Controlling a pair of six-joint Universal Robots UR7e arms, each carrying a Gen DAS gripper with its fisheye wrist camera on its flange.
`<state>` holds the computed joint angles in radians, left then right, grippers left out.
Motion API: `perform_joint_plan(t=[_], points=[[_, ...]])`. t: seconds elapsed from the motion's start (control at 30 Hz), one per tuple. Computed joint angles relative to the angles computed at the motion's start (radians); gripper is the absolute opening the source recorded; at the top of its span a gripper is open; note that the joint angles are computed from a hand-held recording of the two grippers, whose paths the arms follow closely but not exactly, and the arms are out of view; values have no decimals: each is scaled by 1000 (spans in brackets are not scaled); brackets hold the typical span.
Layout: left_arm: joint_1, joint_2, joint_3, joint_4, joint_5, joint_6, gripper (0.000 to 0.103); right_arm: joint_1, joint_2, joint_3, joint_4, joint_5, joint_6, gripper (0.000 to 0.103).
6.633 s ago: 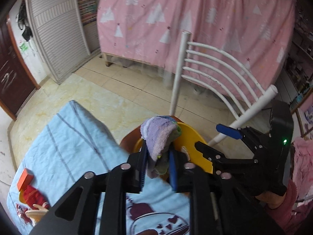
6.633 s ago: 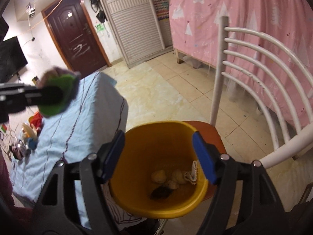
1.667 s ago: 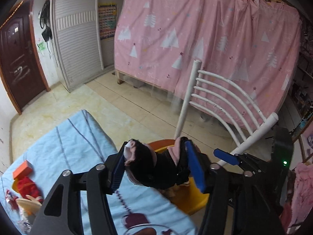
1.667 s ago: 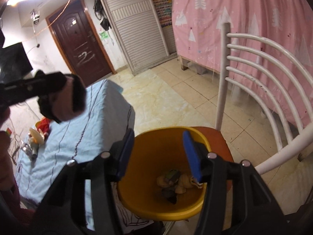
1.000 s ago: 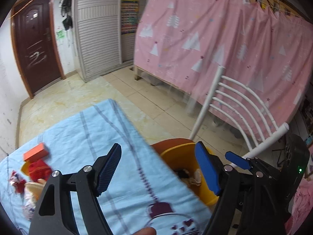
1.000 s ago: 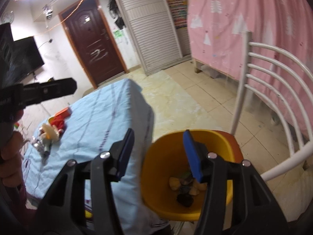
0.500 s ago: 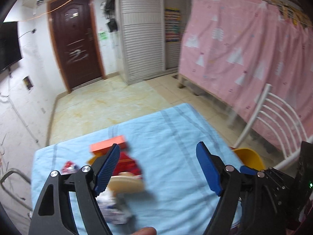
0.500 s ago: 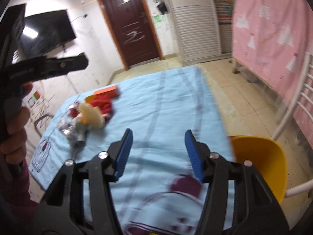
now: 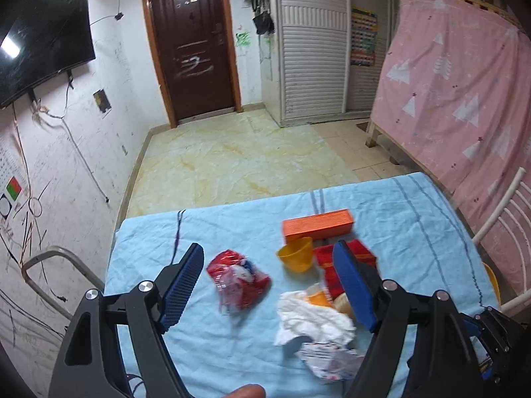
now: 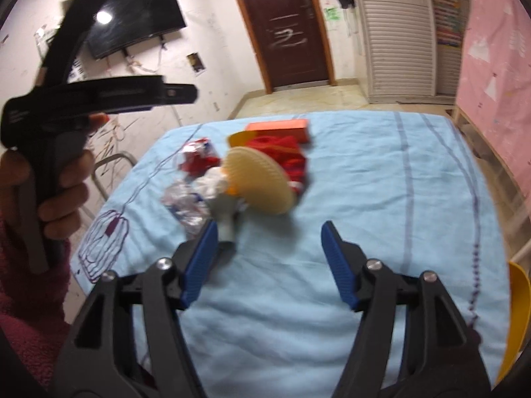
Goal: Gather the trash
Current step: 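Move both grippers back over the bed toward the red bag, then grasp the red plastic bag with the left gripper while the right grasps the clear plastic bag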
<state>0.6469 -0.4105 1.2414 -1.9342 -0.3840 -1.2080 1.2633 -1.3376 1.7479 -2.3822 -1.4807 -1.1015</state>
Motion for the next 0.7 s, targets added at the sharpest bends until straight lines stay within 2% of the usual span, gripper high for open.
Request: perform_joint_plan(t=[0.1, 0.17, 0.37, 0.57, 0.7], points=[[22, -28, 34, 38, -16, -59, 72, 19, 0, 22, 6, -10, -16, 62], [34, -40, 58, 18, -28, -66, 72, 33, 1, 34, 10, -14, -23, 63], [75, -53, 89, -27, -62, -53, 72, 60, 5, 50, 31, -24, -42, 63], [107, -37, 75, -52, -108, -44, 72, 81, 16, 78, -6, -59, -59, 62], [129, -43, 101, -158, -158, 4, 72, 86, 13, 95, -18, -68, -84, 52]])
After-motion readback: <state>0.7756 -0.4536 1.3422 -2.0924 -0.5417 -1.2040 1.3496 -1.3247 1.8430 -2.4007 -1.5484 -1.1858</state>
